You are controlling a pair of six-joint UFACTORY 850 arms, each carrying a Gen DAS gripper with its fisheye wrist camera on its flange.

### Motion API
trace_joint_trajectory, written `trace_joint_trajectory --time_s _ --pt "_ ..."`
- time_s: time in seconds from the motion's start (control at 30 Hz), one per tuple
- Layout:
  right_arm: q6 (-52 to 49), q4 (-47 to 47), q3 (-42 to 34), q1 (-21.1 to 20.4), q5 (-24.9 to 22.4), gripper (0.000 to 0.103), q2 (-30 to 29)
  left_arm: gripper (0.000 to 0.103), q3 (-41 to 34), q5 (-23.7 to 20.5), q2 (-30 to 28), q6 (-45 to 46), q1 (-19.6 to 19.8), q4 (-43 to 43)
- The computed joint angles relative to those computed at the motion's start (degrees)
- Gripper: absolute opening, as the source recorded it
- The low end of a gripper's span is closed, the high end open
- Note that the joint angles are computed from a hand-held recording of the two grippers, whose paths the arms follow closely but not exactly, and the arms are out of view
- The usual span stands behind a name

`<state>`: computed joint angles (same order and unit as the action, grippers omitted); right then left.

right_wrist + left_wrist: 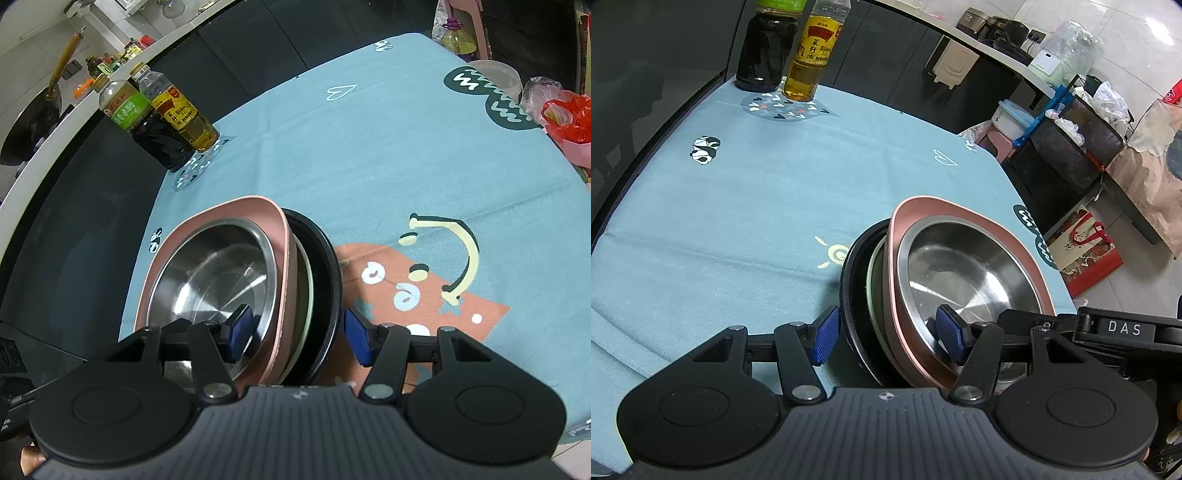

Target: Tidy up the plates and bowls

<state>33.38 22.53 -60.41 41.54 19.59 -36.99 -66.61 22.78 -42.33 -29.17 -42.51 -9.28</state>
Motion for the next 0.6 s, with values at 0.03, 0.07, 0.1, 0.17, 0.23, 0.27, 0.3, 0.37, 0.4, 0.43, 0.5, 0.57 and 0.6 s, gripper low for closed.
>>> trace_joint_trajectory --time_s 0.03,0.07,0.1,0.17,0.23,0.27,0.3,0.37,0.4,0.43,0.5,0.57,0.6 --pt "-0.74 0.77 -0.18 0.06 -0.01 0.052 -0.08 0.054 -0.06 0.02 -0.06 -0.23 0.01 0.24" --pt "-1.69 1.76 -0.27 0.15 0.11 0.052 -0.15 0.054 -0.13 0.14 -0.16 -0.72 0.07 0.79" --pt "-3.38 3.41 -0.4 0.3 0.32 0.052 -0.25 0.054 -0.11 0.36 -0.24 -1.13 0.14 1.32" --pt "-6.56 5.93 -0.63 0.6 0.95 0.052 -0.47 0.055 -0.07 0.91 -0.34 -0.63 0.09 1.29" --pt "-9.72 7.71 -0.81 0.92 1.6 0.052 -0.66 0.055 0.14 1.47 -0.33 1.58 -0.27 -0.53" --pt "-11.86 9.12 -1.01 1.12 1.56 0.052 -0.75 0.054 0.26 1.77 -0.3 2.44 -0.41 -1.19" --pt "-13.54 10.35 -1.1 1.29 1.66 0.052 -0.79 0.053 0.41 2.05 -0.24 3.05 -0.56 -1.78" --pt "-16.39 12.5 -1.21 1.57 1.79 0.052 -0.81 0.049 0.55 2.31 -0.04 5.16 -0.97 -4.36" --pt "-17.46 13.43 -1.25 1.67 1.84 0.052 -0.82 0.049 0.52 2.23 0.02 6.1 -1.11 -5.32" --pt "-18.08 14.11 -1.27 1.75 1.89 0.052 -0.8 0.049 0.42 2.14 0.03 6.72 -1.16 -5.82" --pt "-19.6 15.72 -1.22 1.91 2.07 0.052 -0.71 0.049 0.32 2.08 0.06 7.74 -1.38 -6.73" --pt "-21.3 17.33 -1.42 2.01 2.33 0.052 -0.71 0.049 0.23 1.83 0.14 6.92 -1.3 -6.3" --pt "-21.54 17.59 -1.43 2.03 2.45 0.052 -0.71 0.049 0.18 1.75 0.19 6.79 -1.35 -6.39"
